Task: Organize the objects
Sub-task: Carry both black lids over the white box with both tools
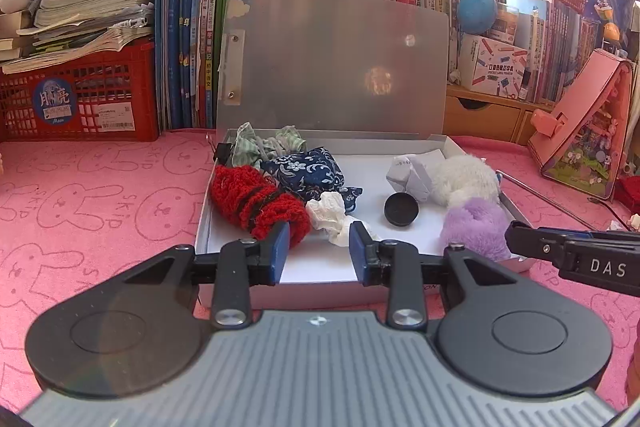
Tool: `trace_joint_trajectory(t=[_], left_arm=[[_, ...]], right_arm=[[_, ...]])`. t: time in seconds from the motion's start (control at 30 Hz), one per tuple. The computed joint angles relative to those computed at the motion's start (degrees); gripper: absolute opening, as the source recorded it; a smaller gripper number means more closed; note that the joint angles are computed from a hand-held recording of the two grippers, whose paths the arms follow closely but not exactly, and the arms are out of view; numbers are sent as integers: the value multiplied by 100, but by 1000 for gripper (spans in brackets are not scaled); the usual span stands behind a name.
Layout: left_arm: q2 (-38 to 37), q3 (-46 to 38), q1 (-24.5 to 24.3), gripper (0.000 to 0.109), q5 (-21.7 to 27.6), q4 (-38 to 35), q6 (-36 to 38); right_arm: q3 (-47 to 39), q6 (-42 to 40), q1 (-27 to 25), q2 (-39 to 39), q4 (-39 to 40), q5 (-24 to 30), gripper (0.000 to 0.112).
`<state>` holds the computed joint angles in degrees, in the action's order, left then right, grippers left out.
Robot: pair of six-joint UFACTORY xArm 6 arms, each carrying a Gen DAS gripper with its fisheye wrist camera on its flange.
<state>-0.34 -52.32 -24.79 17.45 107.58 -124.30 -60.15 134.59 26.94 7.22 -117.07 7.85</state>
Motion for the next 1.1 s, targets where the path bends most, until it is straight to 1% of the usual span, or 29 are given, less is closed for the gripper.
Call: trace_joint_trajectory(t=[0.1, 0.17, 0.23, 0.3, 0.43, 0.5, 0.6, 0.67, 0.73, 0.77, 0.8, 0.97, 1.1], left_arm=[[-271, 327, -58, 40, 133, 118, 4], [-511, 634, -54, 50, 167, 89, -10], [-744, 933, -69, 64, 218, 264, -211], [-1036, 1332, -165, 69, 404, 240, -188], [-1390, 1891, -459, 74, 926, 12, -112], [-1415, 1998, -496, 75, 998, 85, -185], [-1262, 1925, -417, 74, 924, -150, -60], [-1165, 1844, -321, 68, 787, -153, -150], [-1061, 1756, -214, 40, 586, -226, -161], [-1006, 1714, -160, 38, 490, -337, -142], [-990, 1698, -157, 38, 490, -298, -243], [-1016, 1601, -225, 38, 497, -301, -149], [-988, 1334, -249, 38, 499, -145, -241]], right_arm=[[76, 78, 26, -9, -106, 12, 37], [149, 60, 49, -26, -142, 26, 37], [221, 56, 76, -49, -164, 40, 37], [287, 189, 99, -75, -296, 27, 38], [398, 316, 156, -109, -408, 60, 38], [422, 330, 176, -116, -432, 50, 38], [458, 301, 209, -126, -406, 59, 38], [476, 311, 243, -138, -415, 80, 38], [482, 276, 257, -142, -401, 80, 38], [480, 245, 264, -142, -384, 83, 38], [482, 235, 268, -146, -377, 89, 38], [455, 239, 271, -165, -425, 96, 38], [350, 215, 248, -139, -433, 78, 38]])
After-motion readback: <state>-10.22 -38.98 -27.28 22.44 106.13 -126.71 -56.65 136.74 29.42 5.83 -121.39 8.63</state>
